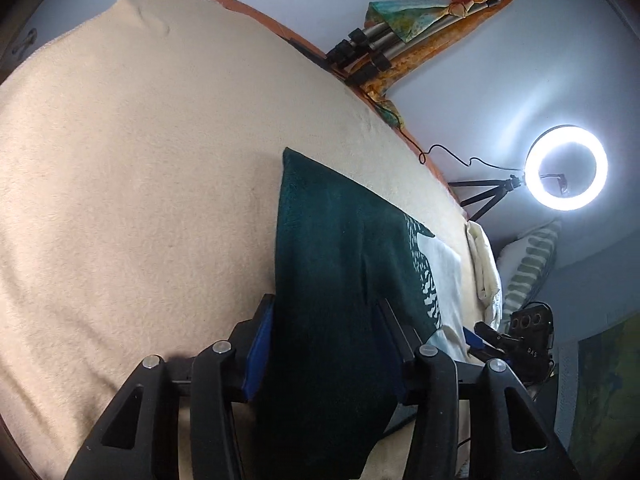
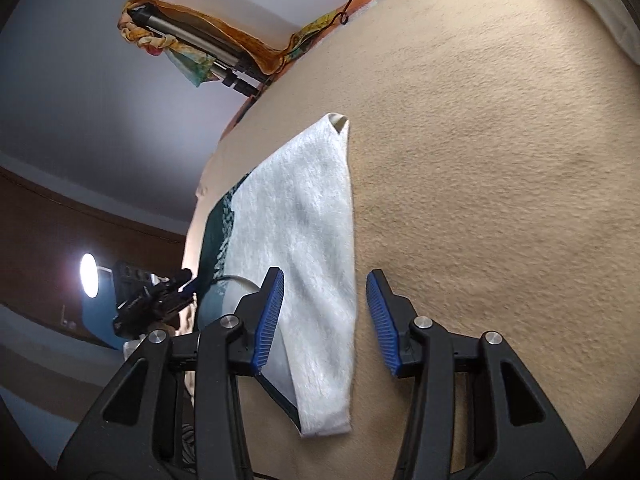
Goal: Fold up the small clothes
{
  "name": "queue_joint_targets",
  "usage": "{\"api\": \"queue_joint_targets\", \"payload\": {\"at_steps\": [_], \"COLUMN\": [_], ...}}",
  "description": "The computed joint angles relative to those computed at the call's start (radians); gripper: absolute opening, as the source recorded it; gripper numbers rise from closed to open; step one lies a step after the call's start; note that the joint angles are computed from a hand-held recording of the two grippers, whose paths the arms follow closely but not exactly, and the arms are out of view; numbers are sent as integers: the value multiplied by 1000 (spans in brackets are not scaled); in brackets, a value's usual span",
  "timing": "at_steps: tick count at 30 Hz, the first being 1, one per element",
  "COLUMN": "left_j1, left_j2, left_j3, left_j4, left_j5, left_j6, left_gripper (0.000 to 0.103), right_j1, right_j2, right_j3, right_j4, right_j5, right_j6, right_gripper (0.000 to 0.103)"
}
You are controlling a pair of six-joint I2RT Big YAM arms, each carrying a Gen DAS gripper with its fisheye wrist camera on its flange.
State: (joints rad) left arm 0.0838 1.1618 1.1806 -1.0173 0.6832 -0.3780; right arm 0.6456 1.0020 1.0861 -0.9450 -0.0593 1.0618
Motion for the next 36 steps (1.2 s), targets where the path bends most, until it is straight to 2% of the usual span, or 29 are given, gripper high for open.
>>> {"api": "queue_joint_targets", "payload": {"at_steps": [4,5,8,9,10,11,12,13,15,20,29,36], "left_j1": [-36,-41,-75,-84,-91,-92,-98,-109,-128,-152,-157,-207], "left_j2": [17,27,41,45,51,50,51,48,33,5,-26,-33], "left_j3": [6,11,21,27,31,27,27,31,43,64,59,104], "left_j4": [52,48,71,69,69,78,81,80,75,79,70,78], "left_j5": [-3,7,-31,-44,-48,-39,-38,-67,-126,-192,-218,-231], "left_j6": [-46,-47,-61,-54,-56,-66,-72,-65,-25,7,7,-14], "left_gripper": [47,44,39,28,16,10,4,3,1,0,0,0], "right_j1": [-17,-17,-15,-13,-11,-9,-6,0,19,61,102,128], "right_j2": [41,52,92,100,111,122,131,143,163,188,201,193], "right_j3": [-3,2,25,29,36,44,52,64,98,186,237,296], "right_j4": [82,89,97,99,98,88,76,60,6,-93,-169,-211], "right_j5": [-38,-39,-30,-26,-26,-25,-21,-17,26,131,202,269], "right_j6": [0,-4,-20,-22,-25,-31,-37,-47,-76,-136,-131,-165], "right_gripper": [46,46,46,43,35,30,19,13,10,7,7,6]}}
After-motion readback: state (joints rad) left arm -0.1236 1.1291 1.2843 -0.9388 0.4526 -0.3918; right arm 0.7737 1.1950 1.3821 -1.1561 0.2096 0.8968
